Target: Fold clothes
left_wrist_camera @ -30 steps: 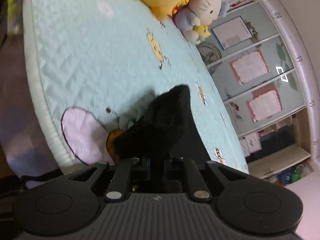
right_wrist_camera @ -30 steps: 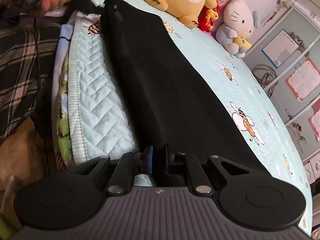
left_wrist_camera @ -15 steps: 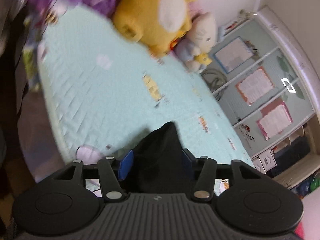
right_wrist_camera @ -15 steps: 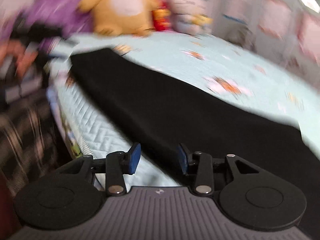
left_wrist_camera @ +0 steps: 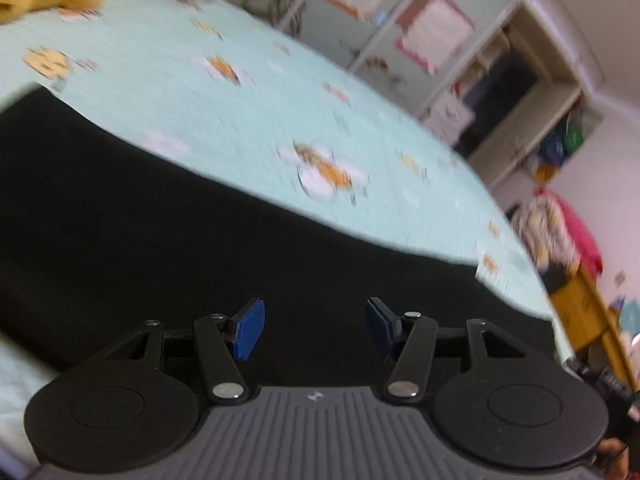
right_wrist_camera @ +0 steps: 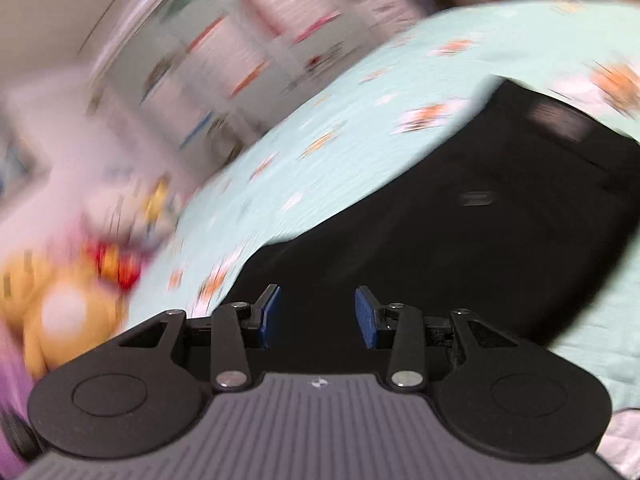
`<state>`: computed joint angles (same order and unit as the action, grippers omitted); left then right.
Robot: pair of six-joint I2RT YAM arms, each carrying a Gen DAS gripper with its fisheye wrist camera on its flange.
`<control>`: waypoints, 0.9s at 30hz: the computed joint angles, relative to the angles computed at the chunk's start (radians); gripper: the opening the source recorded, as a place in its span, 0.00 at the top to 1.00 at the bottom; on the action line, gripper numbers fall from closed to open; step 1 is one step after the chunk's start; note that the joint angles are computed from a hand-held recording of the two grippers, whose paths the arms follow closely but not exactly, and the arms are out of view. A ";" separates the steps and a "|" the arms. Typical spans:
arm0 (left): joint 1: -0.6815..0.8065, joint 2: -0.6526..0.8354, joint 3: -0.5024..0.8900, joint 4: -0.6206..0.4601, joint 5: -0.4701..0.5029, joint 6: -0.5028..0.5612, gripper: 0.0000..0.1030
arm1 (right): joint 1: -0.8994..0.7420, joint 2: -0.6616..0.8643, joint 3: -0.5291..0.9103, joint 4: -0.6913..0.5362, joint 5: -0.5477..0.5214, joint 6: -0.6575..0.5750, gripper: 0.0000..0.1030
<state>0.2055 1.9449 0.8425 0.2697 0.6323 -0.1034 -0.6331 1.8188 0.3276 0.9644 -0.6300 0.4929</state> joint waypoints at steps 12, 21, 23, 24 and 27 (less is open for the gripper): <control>-0.151 -0.042 0.067 -0.129 -0.122 0.027 0.44 | -0.198 0.198 0.054 0.067 -0.039 -0.002 0.84; -0.328 0.215 0.586 -0.281 0.018 -0.222 0.38 | 0.214 0.387 0.370 0.284 -0.178 0.282 0.71; -0.356 0.302 0.738 -0.333 0.032 -0.243 0.38 | 0.286 0.421 0.480 0.249 -0.217 0.256 0.71; -0.366 0.343 0.807 -0.360 0.045 -0.245 0.38 | 0.306 0.447 0.552 0.183 -0.258 0.225 0.71; -0.387 0.475 1.032 -0.488 0.091 -0.205 0.37 | 0.354 0.536 0.793 -0.136 -0.343 0.071 0.58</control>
